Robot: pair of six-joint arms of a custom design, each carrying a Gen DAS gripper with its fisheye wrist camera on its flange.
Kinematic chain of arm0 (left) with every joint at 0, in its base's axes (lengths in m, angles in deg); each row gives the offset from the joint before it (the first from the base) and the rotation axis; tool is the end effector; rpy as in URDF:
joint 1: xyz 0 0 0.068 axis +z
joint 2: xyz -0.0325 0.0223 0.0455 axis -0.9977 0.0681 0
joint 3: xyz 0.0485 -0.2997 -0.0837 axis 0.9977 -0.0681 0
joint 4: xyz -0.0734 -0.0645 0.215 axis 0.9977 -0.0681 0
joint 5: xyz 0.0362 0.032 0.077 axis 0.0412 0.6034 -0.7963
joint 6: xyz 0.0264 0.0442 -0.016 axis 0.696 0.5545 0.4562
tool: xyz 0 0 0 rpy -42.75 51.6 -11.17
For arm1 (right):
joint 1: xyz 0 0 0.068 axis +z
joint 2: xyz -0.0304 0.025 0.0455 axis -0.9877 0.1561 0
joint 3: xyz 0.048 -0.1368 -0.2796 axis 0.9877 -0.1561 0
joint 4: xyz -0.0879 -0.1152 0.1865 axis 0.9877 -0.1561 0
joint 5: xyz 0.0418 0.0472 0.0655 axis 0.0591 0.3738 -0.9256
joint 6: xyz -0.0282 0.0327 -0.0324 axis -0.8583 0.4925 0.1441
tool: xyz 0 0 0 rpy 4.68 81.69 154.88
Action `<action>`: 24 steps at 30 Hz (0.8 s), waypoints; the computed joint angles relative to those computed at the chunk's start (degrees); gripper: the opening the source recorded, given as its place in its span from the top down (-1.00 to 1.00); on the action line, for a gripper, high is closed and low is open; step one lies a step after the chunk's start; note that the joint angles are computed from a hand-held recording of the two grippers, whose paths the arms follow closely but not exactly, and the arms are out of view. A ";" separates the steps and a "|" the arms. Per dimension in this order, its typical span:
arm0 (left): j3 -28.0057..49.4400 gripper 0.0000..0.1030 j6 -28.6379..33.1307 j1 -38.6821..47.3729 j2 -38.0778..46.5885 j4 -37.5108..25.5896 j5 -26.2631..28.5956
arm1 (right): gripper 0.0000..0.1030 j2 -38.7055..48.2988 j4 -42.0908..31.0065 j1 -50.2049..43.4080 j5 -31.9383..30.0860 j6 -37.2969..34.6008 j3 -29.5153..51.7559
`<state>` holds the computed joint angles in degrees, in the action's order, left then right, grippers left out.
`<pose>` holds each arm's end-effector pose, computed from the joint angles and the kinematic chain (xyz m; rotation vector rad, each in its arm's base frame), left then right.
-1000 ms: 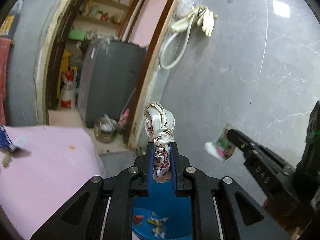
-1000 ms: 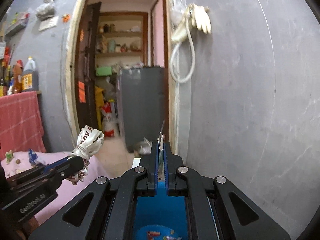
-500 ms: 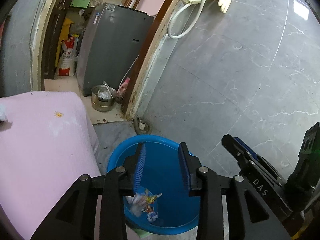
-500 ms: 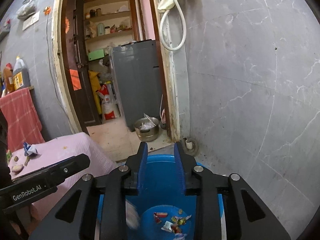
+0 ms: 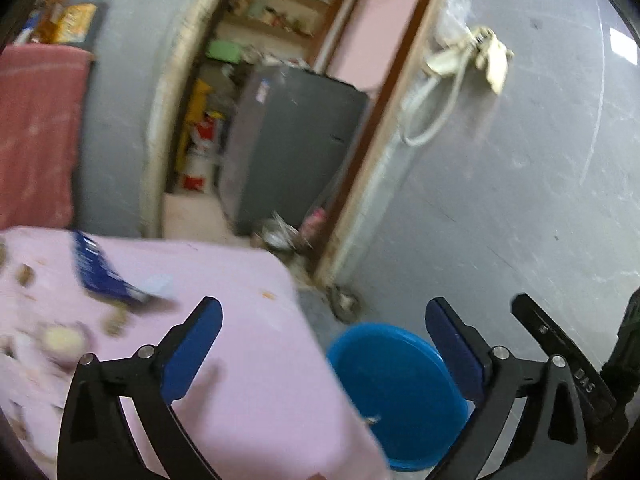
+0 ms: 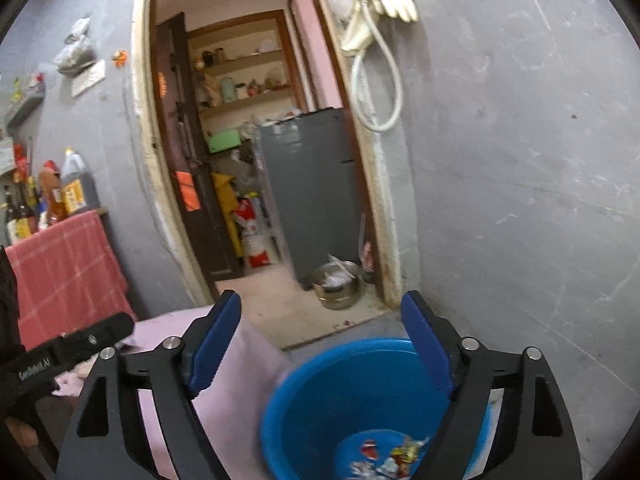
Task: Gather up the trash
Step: 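Carry both held items over the blue bucket and open both tools, then move the left tool toward the green wrapper and close it around it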
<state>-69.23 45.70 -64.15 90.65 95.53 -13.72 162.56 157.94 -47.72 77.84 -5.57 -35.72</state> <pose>0.1663 0.0495 0.1840 -0.2466 1.9892 -0.3432 0.1908 0.1178 0.1675 -0.1668 1.8958 0.4179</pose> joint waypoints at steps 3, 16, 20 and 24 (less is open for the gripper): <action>1.15 -0.95 4.45 10.18 -5.22 -5.73 4.65 | -0.91 -0.56 0.04 4.01 1.39 1.01 1.15; 4.61 -0.97 32.12 53.17 1.08 -14.62 28.68 | -1.00 7.82 2.99 22.36 6.29 0.69 11.69; 7.00 -0.97 40.52 62.47 8.07 -16.66 32.01 | -1.00 11.40 -0.94 26.21 6.75 0.35 17.63; 9.58 -0.97 44.14 66.64 13.76 -16.78 32.37 | -1.00 15.20 -6.17 28.94 6.62 0.76 23.63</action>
<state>-59.66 89.85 2.49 104.41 78.75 18.65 177.76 151.77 -18.78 84.46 -4.81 -12.09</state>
